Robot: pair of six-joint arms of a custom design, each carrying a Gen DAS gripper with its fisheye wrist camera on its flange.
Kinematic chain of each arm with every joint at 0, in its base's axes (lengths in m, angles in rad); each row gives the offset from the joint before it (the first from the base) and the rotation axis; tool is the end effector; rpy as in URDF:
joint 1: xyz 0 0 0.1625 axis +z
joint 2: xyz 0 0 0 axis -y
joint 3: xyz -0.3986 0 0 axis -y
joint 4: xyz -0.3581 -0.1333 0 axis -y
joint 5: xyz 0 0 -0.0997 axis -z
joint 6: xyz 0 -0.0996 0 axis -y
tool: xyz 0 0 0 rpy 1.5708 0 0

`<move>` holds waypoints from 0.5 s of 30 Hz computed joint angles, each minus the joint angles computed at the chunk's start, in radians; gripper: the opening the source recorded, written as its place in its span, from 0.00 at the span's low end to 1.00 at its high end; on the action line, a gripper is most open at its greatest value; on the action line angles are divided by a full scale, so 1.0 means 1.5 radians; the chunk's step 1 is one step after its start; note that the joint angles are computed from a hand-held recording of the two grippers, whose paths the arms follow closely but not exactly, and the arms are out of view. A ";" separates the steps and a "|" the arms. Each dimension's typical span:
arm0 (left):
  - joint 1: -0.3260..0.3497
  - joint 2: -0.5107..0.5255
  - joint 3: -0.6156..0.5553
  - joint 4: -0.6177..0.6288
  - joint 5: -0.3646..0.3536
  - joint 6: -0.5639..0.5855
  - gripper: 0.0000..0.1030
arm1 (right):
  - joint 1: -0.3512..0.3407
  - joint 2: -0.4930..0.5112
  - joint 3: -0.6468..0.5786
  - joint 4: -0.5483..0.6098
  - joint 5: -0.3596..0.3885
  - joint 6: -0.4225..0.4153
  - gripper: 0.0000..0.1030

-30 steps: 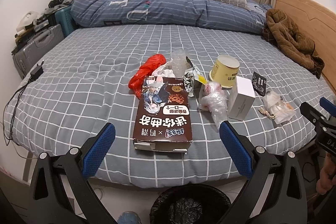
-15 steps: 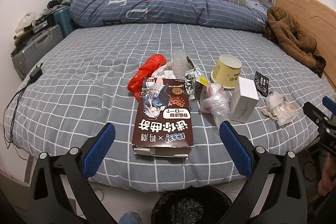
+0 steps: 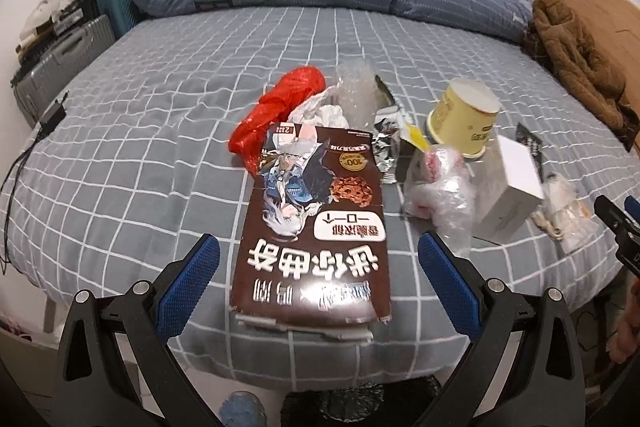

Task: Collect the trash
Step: 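Grasp the brown snack box with the left tool while the right tool grasps the mesh bag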

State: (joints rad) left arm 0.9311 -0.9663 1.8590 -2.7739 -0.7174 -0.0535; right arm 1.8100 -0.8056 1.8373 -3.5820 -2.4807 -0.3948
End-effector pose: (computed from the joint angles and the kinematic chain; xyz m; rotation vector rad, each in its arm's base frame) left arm -0.1708 -0.5786 0.1797 0.5177 2.2928 -0.7071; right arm 0.1873 -0.5372 0.1914 0.1271 -2.0499 0.9807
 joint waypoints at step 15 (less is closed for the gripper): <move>0.040 0.078 -0.088 0.063 0.025 -0.027 0.94 | -0.076 0.018 -0.040 0.077 0.046 0.025 0.84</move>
